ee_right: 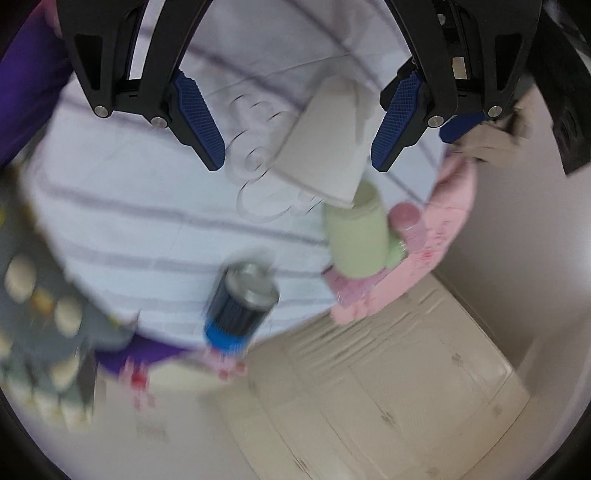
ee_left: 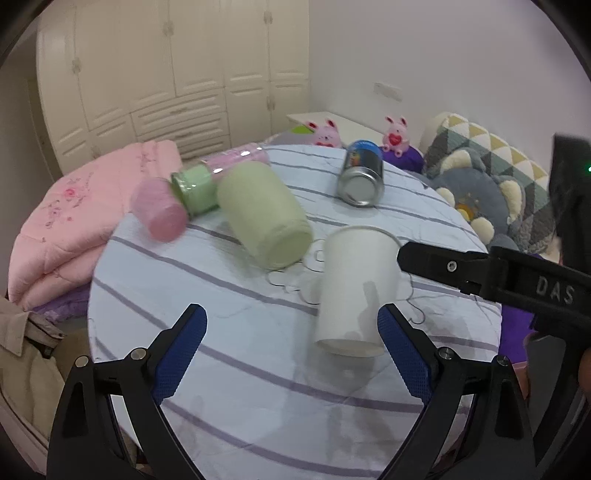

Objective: Flip cup upright
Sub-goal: 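Lift the white paper cup with the right gripper and rotate it rim-up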

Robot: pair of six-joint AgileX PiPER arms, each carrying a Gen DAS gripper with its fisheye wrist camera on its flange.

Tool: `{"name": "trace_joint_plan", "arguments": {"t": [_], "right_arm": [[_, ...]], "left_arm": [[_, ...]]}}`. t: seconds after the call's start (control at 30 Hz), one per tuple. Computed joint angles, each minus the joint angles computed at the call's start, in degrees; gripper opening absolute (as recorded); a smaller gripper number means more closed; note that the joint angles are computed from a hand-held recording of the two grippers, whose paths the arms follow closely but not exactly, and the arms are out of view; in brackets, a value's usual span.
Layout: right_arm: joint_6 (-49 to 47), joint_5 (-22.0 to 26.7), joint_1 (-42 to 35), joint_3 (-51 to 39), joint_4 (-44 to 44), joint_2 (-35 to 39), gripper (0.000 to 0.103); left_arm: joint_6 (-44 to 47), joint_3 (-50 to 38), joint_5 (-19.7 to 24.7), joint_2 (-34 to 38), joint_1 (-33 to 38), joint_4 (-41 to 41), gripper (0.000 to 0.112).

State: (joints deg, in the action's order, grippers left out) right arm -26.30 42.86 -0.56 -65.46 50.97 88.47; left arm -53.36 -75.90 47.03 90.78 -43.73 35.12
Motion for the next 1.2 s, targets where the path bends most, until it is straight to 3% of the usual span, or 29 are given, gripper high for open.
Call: {"name": "trace_joint_plan", "arguments": {"t": [0.1, 0.47, 0.8, 1.1, 1.17, 1.2], "right_arm": [[0.00, 2.82, -0.39, -0.81, 2.78, 2.10, 0.083], [4.50, 4.30, 1.85, -3.98, 1.28, 6.41, 0.083], [10.83, 2.22, 5.54, -8.77, -0.85, 12.25, 0.083], [10.87, -1.53, 7.08, -10.15, -0.68, 13.82, 0.083], [11.40, -2.18, 7.88, -10.53, -2.73, 13.68, 0.081], [11.38, -2.45, 8.14, -10.68, -3.41, 13.63, 0.073]], "left_arm": [[-0.11, 1.27, -0.51, -1.02, 0.57, -0.01, 0.095], [2.49, 2.96, -3.14, -0.88, 2.39, -2.46, 0.095], [5.96, 2.97, -5.33, 0.60, 4.10, -5.67, 0.095], [8.85, 3.07, -7.06, 0.91, 4.88, -7.75, 0.098], [9.43, 3.04, -7.32, 0.95, 5.03, -8.14, 0.098], [9.51, 3.12, -7.47, 0.91, 5.08, -8.22, 0.098]]}}
